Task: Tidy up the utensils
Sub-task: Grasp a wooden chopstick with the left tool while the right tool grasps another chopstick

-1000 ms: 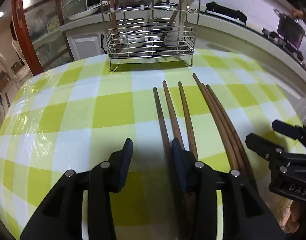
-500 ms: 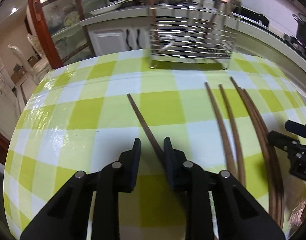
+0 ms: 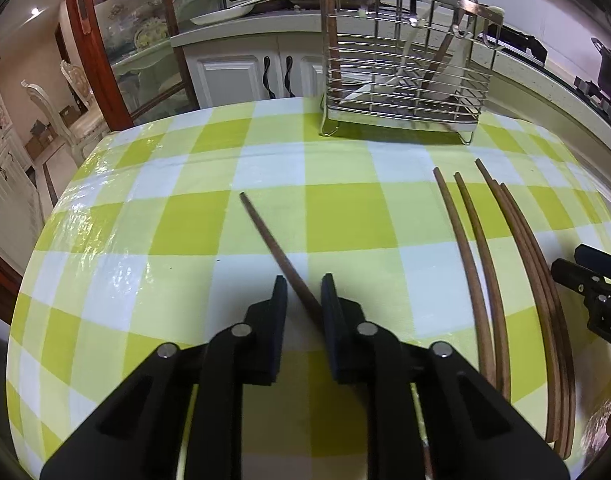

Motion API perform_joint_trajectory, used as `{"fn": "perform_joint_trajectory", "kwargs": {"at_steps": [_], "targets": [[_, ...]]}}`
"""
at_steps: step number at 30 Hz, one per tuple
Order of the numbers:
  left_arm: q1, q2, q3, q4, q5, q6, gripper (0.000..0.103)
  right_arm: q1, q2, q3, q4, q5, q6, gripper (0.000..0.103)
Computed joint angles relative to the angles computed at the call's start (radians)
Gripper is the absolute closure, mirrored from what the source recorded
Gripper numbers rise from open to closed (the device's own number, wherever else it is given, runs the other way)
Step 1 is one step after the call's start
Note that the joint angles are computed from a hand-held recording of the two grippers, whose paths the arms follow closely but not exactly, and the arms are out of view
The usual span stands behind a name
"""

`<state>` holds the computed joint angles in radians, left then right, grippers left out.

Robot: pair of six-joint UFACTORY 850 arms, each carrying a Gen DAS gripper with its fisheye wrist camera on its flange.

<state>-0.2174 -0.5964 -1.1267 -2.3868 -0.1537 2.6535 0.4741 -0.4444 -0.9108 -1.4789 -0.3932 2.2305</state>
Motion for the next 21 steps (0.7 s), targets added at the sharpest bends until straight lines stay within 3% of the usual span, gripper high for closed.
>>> {"fn": "perform_joint_trajectory", "kwargs": {"at_steps": [6,9,11,18,21], "targets": [[0.003,0.002,0.001,0.0,0.002,0.005,0.089,0.006,-0.002,-0.002,-0.059,0.014,0.018,0.079],[0.012,0.0,-0.003,0.135,-0.006,-0.137,0.089,0.003,0.002,0.005,-0.094,0.025,0.056,0.086],[0.019,-0.003,-0.008,0.213,-0.016,-0.219,0.089,-0.006,0.011,0.018,-0.155,0.043,0.127,0.087],[0.024,-0.001,0.0,0.2,-0.033,-0.192,0.088,-0.028,0.037,0.037,-0.252,0.103,0.282,0.087],[0.024,-0.002,0.001,0.18,-0.037,-0.173,0.088,-0.02,0.038,0.029,-0.242,0.101,0.265,0.087]]}}
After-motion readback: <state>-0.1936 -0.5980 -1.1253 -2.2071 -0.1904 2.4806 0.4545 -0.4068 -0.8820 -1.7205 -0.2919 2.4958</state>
